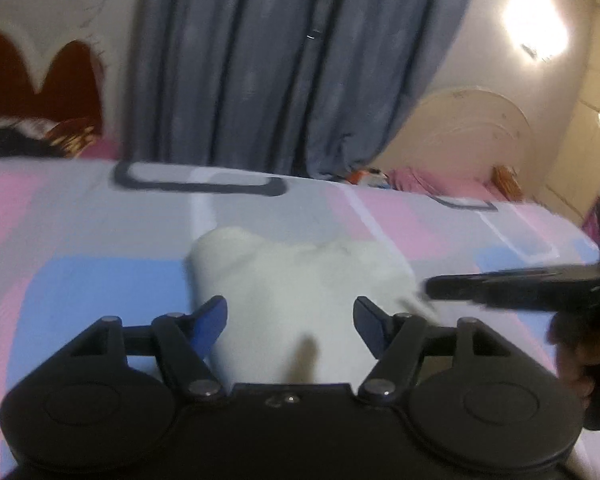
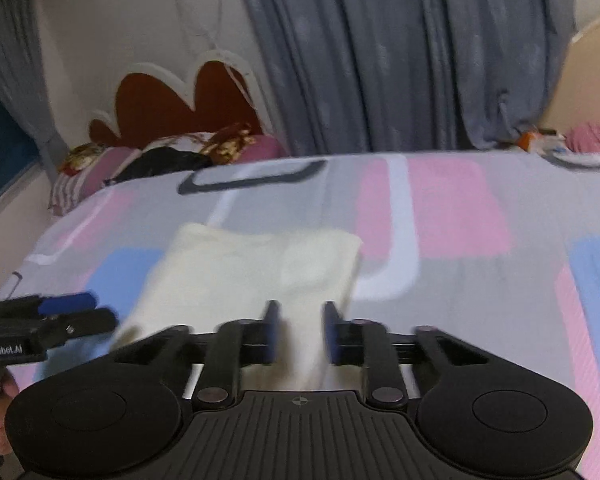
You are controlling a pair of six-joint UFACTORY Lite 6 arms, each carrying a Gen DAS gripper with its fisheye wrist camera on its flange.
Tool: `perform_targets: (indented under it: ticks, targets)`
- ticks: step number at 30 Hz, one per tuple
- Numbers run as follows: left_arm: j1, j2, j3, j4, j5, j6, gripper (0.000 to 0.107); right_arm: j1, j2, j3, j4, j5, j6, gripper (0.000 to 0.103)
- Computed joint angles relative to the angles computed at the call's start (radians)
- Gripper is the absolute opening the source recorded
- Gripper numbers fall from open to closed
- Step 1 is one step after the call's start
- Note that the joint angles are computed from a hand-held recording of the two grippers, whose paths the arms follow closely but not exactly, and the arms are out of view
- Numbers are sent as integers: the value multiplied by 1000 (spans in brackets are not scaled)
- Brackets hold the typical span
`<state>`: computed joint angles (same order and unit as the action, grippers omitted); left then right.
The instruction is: Fold small clothes
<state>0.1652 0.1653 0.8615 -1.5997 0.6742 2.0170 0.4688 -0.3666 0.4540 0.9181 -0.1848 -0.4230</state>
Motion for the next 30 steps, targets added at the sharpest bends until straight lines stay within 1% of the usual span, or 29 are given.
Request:
perform_targets:
  ticks: [1,2,3,4,5,6,7,8,9,11,12,15,16,17,20,21,23,25,27,30]
  targets:
    - [-36,22,22,7,-22,-16,65,15,49,34,24,-8,-38,16]
    - [-75,63,62,51,-47,-73,64,31,104,71,68,-16,-101,15]
    - [-108,104,96,101,-80,-133,62,46,166,106,149,-23,-205,15]
    - [-141,143,115,120,-129,-151,62,60,242,138,224,-49,-296,13]
    - [-162,159,114,110,-169,-126,62,72,292,150,263,-81,-344,13]
    - [-170,153,94,73,-189,-60,62,79,300,143,261,-103,-350,13]
    - [-178,133,66,27,-202,11,62,72,293,126,216,-107,-315,13]
    - [-174,111,42,7,-202,39,62,64,282,115,202,-103,-297,13]
    - [-160,80,15,14,-186,37,62,66,269,107,223,-102,-320,13]
    - [-102,-8,-69,17,-127,67,62,92,224,89,357,-123,-446,13]
    - [-72,-57,-122,8,-110,103,62,120,155,49,403,-141,-483,13]
    - [-2,-166,-259,-37,-97,208,61,216,-25,-52,547,-158,-596,13]
    - [18,-199,-308,-39,-100,221,59,289,-76,-90,612,-178,-639,13]
    - [27,-220,-341,-39,-108,220,58,361,-89,-110,659,-211,-659,13]
    - [65,-283,-466,-96,-126,309,58,546,-28,-135,764,-296,-646,13]
    - [91,-302,-498,-92,-113,310,58,612,7,-138,791,-344,-618,13]
    - [156,-350,-550,-41,-80,258,58,741,14,-167,832,-446,-530,13]
    - [183,-405,-591,-12,-79,223,58,843,4,-175,935,-530,-517,14]
    - [177,-461,-619,15,-93,179,58,901,-28,-205,974,-553,-448,14]
    - [171,-453,-621,-14,-101,206,60,912,-14,-203,969,-567,-418,14]
